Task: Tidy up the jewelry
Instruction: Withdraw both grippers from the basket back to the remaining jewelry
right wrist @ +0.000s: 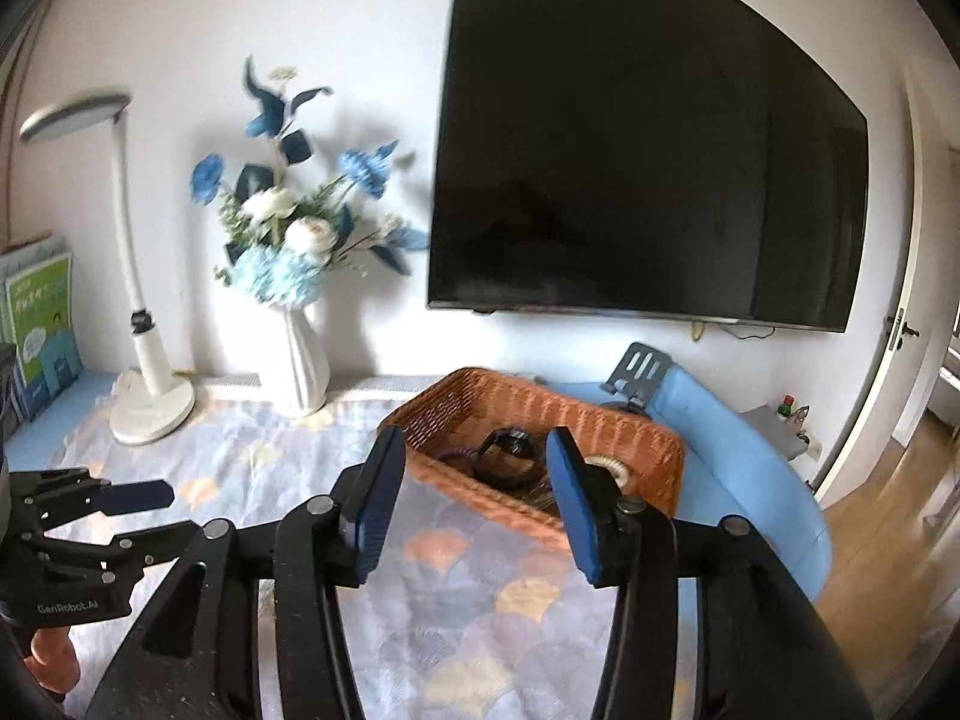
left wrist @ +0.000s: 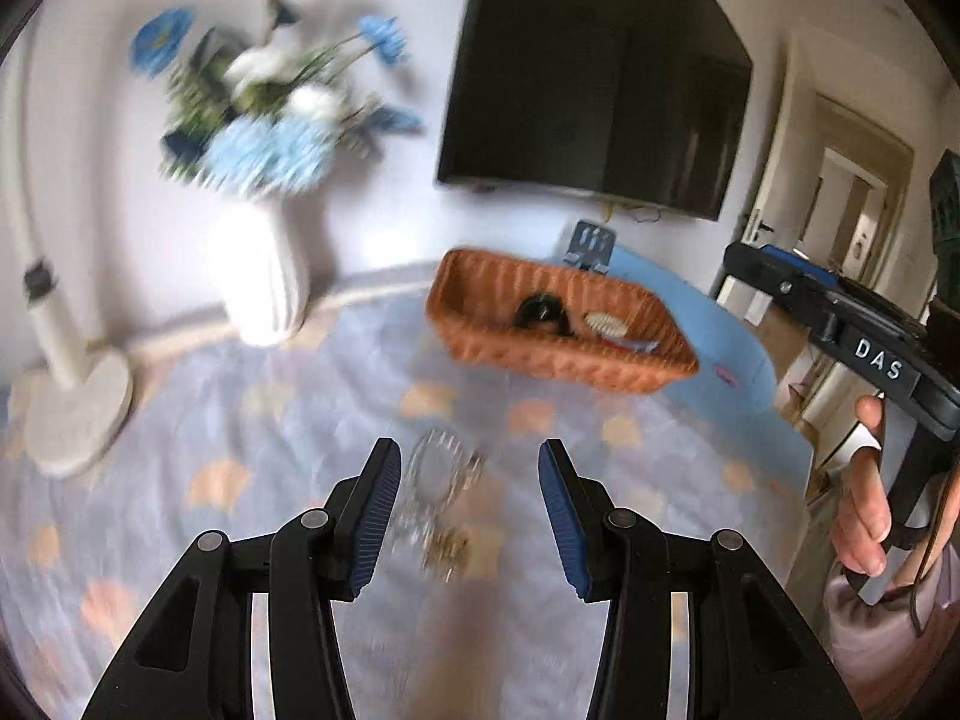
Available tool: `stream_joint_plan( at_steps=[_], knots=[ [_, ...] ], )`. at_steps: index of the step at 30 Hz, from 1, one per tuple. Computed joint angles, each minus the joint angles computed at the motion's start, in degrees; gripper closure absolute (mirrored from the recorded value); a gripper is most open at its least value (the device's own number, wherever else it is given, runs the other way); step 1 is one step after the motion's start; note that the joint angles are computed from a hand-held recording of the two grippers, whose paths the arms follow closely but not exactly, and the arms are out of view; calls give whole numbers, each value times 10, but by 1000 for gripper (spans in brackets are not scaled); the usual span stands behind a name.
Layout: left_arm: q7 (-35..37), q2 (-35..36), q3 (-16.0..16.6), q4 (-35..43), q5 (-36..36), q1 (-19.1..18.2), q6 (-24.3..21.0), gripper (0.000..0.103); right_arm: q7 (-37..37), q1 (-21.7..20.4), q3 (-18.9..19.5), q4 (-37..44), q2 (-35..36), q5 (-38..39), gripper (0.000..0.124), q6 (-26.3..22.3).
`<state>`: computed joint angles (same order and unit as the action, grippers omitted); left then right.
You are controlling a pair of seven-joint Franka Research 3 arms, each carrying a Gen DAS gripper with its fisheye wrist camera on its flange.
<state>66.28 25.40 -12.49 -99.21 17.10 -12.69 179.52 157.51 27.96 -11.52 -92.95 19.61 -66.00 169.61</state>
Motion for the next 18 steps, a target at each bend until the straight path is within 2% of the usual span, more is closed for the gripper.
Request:
stream_joint_plan(
  at_steps=[2,4,8,10,12,14,18],
  knots=[
    [-50,-15,71,-38,19,-54,8,54,-2,-1,4,-5,14,4,67,17],
    [-106,-21,139,-63,47,-107,3,54,-34,-7,12,-9,30,38,66,36],
    [-183,-18,197,-82,95,-150,-16,54,-172,-59,82,-9,70,168,66,55],
    [-207,-15,206,-83,113,-154,-25,54,-230,-83,118,-5,85,222,66,45],
    [-205,-14,180,-83,115,-127,-22,54,-293,-115,163,0,101,278,66,32],
    [-224,-12,186,-82,138,-131,-16,54,-336,-134,190,5,111,319,66,19],
    [-214,-7,139,-67,148,-94,-52,54,-398,-153,220,25,129,389,66,-26]
  ],
)
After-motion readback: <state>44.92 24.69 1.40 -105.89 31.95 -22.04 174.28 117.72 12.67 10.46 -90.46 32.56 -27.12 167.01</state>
